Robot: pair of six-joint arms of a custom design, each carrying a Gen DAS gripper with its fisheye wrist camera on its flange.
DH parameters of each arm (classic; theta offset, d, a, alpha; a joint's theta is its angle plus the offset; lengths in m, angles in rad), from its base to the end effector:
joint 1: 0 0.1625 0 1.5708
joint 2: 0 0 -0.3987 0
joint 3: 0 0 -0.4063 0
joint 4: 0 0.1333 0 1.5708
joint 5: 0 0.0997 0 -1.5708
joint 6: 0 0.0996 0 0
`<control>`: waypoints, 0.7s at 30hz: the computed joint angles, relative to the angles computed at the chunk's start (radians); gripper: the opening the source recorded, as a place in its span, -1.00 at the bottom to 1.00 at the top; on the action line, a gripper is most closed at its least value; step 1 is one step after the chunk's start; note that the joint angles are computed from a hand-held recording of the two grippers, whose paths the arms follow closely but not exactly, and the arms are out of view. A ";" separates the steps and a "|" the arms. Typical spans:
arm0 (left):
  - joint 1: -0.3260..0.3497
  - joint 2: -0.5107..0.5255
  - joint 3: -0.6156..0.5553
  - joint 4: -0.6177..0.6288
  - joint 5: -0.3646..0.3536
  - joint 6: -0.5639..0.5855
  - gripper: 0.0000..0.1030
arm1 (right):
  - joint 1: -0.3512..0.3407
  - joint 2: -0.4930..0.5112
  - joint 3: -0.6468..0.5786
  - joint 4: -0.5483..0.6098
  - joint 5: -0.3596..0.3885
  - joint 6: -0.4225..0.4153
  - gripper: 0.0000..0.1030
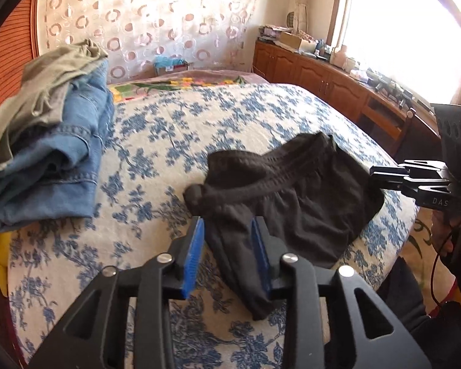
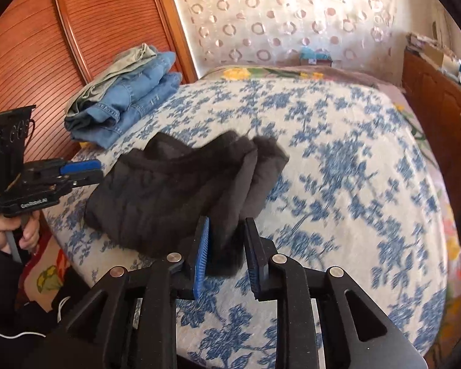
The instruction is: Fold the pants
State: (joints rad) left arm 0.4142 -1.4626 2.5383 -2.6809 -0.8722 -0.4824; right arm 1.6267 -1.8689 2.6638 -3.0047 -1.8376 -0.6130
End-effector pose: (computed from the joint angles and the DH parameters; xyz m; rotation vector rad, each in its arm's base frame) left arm -0.2303 -0.3168 0.1286 0.8432 2.4552 -0.7215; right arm 0.1239 -0.2983 0.2359 0.7503 -2.5135 0.7368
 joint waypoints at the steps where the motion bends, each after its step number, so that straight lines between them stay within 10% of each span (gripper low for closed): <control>1: 0.005 0.003 -0.004 -0.005 0.001 0.006 -0.32 | 0.011 0.006 -0.006 -0.011 -0.012 -0.003 -0.54; 9: 0.064 0.068 -0.036 -0.097 0.002 0.077 0.18 | 0.055 0.065 -0.055 -0.056 -0.042 -0.020 -0.26; 21: 0.104 0.133 -0.060 -0.139 -0.015 0.103 0.21 | 0.055 0.264 -0.131 -0.146 -0.054 -0.053 -0.25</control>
State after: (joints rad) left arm 0.5182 -1.3292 2.4786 -2.8198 -0.8867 -0.3795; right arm 1.6814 -1.6049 2.5329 -3.1511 -1.8918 -0.6664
